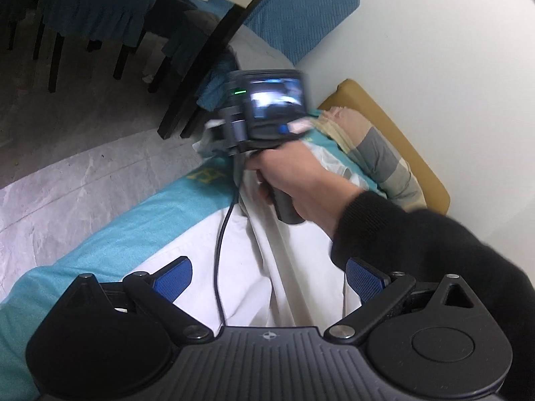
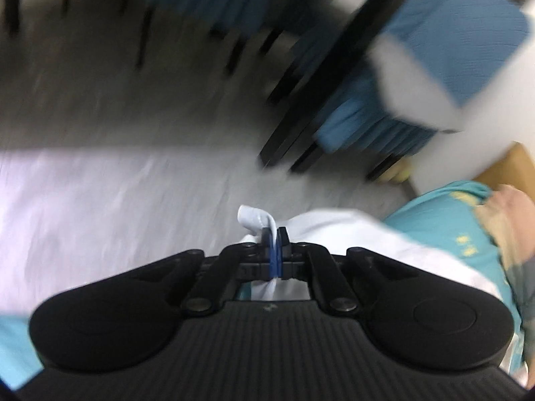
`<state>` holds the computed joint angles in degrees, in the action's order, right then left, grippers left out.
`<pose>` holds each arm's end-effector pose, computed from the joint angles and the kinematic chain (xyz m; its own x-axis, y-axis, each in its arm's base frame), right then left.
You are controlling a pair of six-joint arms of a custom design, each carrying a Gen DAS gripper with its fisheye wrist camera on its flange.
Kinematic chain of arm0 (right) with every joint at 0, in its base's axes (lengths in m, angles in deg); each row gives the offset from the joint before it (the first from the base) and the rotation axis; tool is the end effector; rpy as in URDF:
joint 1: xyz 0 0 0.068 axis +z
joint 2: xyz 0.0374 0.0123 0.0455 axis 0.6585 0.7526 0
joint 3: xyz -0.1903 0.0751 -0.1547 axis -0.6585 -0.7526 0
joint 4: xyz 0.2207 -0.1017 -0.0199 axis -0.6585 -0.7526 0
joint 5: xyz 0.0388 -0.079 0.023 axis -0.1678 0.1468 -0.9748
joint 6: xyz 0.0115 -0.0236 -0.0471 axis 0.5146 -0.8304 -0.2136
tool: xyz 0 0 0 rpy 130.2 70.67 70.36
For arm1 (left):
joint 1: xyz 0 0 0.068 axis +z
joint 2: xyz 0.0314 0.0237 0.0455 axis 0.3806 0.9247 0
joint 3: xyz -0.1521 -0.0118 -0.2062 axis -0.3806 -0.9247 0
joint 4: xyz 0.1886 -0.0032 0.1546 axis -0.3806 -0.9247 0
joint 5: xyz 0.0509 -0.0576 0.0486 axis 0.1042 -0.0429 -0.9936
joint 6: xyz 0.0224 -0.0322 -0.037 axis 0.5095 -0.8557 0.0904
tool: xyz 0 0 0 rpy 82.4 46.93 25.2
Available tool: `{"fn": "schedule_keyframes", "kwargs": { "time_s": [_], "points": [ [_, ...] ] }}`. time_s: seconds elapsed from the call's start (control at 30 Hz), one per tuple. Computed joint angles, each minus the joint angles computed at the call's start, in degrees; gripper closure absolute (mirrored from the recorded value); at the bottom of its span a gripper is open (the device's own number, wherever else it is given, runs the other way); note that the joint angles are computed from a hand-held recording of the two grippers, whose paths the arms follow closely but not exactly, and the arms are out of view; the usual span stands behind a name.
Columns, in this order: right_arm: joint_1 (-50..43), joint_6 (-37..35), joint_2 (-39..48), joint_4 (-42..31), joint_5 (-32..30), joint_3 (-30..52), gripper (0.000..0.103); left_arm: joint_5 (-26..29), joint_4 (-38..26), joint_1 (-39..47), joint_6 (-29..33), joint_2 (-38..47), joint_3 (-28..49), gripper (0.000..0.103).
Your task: Fold clothes
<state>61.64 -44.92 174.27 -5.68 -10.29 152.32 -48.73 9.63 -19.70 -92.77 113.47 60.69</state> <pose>0.4588 0.1669 0.1100 -0.4277 -0.6275 -0.6506 -0.5097 0.7619 -0.3997 0.1548 -0.1297 0.2092 -0.6904 -0.4403 -0.5740 -0.0444 0.8177 -0.5739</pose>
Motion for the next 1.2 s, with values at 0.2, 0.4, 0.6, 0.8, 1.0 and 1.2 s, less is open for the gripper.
{"fn": "schedule_keyframes", "kwargs": {
  "time_s": [0.2, 0.4, 0.6, 0.8, 1.0, 1.2],
  "points": [
    [-7.28, 16.05, -21.57, 30.23, 4.37, -30.71, 0.099, -7.03, -1.88, -4.58, -0.21, -2.01, 0.84, 0.003],
    [-23.09, 31.31, -30.99, 39.52, 6.71, -47.65, 0.098, -13.61, -4.26, -10.39, 0.33, -0.39, 3.91, 0.003],
    [-35.50, 32.50, -27.66, 33.05, -6.29, -50.60, 0.094, -17.75, -6.00, -14.84, 1.72, 5.27, 8.01, 0.003],
    [-38.06, 32.81, -37.60, 32.99, -16.60, -60.48, 0.022, -18.86, -7.40, -16.92, 2.79, 8.55, 11.05, 0.003],
    [-42.39, 34.24, -63.94, 17.32, -25.57, -70.97, 0.022, -16.96, -9.96, -16.02, 4.90, 2.77, 11.45, 0.004],
    [-61.92, 23.07, -99.53, -21.99, -44.63, -74.43, 0.022, -2.60, -21.75, -0.92, 12.74, -11.72, 15.87, 0.005]
  ]
}}
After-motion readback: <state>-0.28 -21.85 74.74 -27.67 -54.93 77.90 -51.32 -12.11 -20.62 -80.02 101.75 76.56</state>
